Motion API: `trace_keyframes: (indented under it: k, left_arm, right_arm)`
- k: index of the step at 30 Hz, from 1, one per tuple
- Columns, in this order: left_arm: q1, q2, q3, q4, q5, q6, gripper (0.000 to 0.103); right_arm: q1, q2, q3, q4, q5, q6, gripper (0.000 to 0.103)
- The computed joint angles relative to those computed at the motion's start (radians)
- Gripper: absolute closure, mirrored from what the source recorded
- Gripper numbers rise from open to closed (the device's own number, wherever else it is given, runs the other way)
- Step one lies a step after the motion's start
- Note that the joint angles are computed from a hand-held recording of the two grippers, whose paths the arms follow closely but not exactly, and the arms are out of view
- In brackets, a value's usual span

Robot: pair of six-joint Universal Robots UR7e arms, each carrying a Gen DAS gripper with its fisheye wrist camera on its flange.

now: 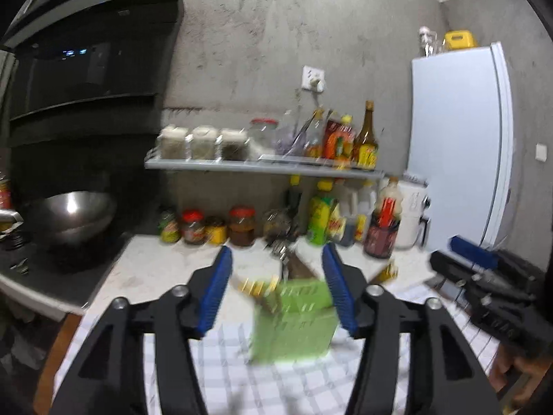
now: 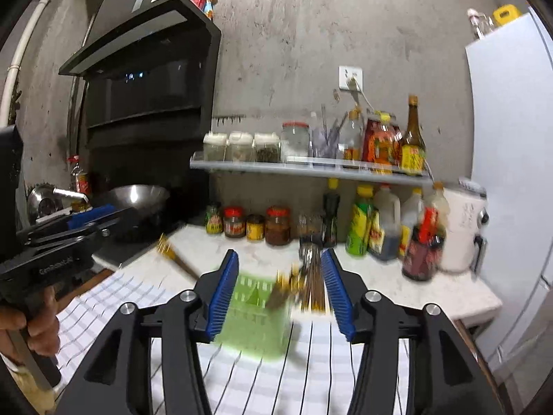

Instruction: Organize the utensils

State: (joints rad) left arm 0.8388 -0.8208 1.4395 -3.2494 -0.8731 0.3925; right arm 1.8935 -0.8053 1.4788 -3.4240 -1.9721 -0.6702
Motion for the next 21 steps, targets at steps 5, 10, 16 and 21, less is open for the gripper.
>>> trace_keyframes:
  k: [5,10,16,21]
  left_arm:
    - [-0.040,-0.096,0.222,0.094,0.194,-0.148,0.038]
    - [-0.062,-0.175,0.378,0.210,0.222,-0.300,0.016]
    - [-0.103,-0.234,0.477,0.289,0.279,-0.375,0.006]
    - [-0.140,-0.272,0.516,0.446,0.373,-0.471,0.006]
  right_arm:
    - [-0.006,-0.104,0.196,0.065,-0.056,0.120,0.031]
    - [-0.001,-0.157,0.322,0.078,-0.091,0.173,0.014]
    - [0.021,-0.200,0.425,0.020,-0.134,0.183,0.012]
    - [0.043,-0.218,0.475,-0.035,-0.239,0.174,0.010]
